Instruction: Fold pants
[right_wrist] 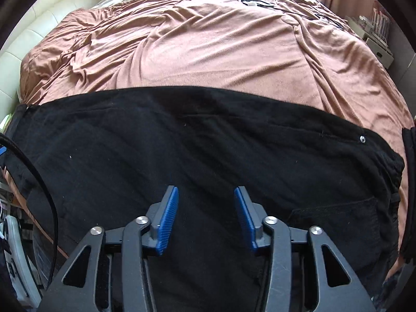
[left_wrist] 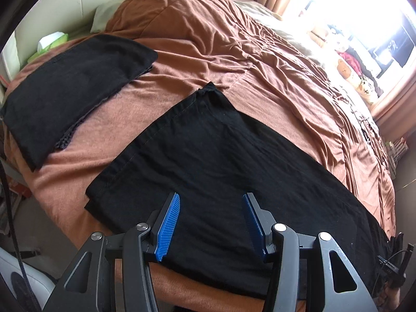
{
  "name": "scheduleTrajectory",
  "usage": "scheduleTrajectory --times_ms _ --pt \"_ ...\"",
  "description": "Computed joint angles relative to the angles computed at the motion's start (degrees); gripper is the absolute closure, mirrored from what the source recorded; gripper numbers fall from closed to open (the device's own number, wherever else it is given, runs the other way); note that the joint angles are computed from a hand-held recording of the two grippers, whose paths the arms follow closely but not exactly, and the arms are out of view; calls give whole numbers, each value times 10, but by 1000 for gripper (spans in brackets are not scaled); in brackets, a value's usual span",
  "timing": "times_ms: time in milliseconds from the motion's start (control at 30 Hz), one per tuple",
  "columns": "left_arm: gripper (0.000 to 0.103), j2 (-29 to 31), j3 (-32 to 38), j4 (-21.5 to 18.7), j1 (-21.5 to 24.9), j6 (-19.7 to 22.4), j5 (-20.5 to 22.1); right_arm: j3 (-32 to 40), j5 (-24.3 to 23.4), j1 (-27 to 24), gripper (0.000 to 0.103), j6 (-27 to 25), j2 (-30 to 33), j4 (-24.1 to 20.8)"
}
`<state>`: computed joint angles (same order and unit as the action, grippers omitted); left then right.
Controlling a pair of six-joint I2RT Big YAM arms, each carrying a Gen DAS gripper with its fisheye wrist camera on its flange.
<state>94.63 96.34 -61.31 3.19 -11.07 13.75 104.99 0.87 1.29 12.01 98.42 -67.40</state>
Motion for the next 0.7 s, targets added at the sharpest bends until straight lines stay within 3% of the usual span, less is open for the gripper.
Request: scheduleTrajectory --times_ms 100,367,700 --pt "50 -26 -43 13 12 -3 6 -6 8 5 75 20 11 5" --pt "50 -70 -124 48 45 -43 31 35 19 2 76 47 55 4" --pt "50 -50 -136 82 75 -97 63 100 40 5 78 49 108 -2"
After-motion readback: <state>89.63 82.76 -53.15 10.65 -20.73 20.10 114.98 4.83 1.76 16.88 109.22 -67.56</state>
